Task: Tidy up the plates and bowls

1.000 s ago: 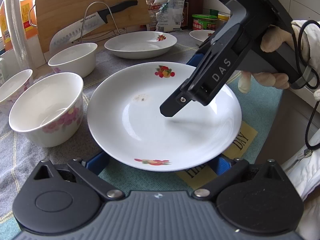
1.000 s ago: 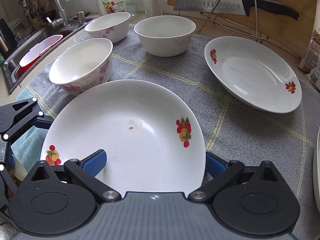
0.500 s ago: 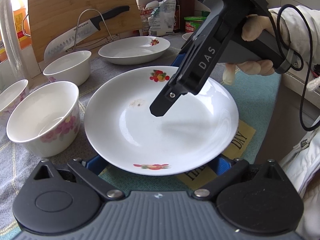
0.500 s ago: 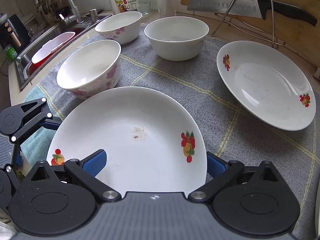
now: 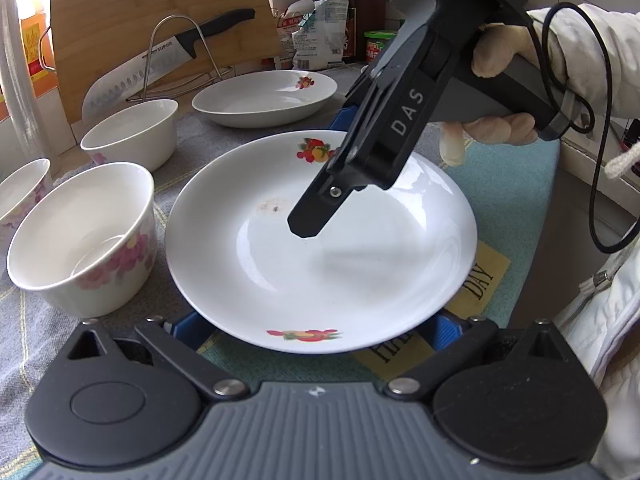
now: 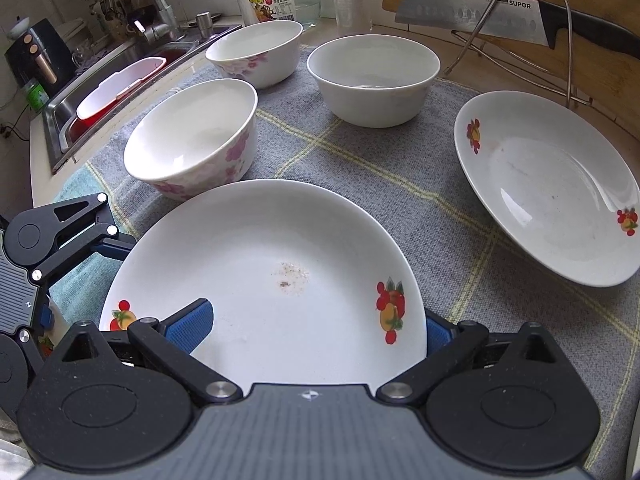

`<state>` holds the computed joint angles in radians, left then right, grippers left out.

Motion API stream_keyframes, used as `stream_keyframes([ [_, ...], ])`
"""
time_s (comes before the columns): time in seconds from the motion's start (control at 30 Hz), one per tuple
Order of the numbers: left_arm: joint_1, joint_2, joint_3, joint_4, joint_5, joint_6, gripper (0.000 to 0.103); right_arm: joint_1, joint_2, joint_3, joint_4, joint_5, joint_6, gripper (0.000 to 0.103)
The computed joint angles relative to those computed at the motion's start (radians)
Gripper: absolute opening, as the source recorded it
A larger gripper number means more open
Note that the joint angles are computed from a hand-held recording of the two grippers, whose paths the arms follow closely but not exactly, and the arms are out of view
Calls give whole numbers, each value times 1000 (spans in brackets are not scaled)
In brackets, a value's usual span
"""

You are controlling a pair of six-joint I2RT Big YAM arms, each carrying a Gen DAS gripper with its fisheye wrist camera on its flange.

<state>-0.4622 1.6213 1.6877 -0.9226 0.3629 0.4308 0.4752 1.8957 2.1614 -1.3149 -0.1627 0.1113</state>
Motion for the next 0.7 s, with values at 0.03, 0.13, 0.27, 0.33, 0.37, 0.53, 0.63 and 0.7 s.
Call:
stream_keyframes([
  [0.03,0,0,0,0,1,0,103,0,1,0,2,-3,0,103],
  [0.13,0,0,0,0,1,0,103,-4,3,3,4,-13,2,103],
  [0.27,2,1,0,1,4,4,103,-7,13,18,0,-21,0,103],
  [0.33,2,1,-2,4,6,5,103,-8,18,27,-5,-26,2,103],
  [0.37,2,1,-2,4,6,5,103,-9,18,28,-5,-31,4,103],
  [0.53,2,2,0,2,6,5,103,-15,14,22,-3,-49,10,103],
  [0.63,2,2,1,0,8,4,103,-16,20,32,-13,-54,12,103],
  [0.7,2,2,2,-1,8,4,103,-17,22,38,-18,-55,15,103],
])
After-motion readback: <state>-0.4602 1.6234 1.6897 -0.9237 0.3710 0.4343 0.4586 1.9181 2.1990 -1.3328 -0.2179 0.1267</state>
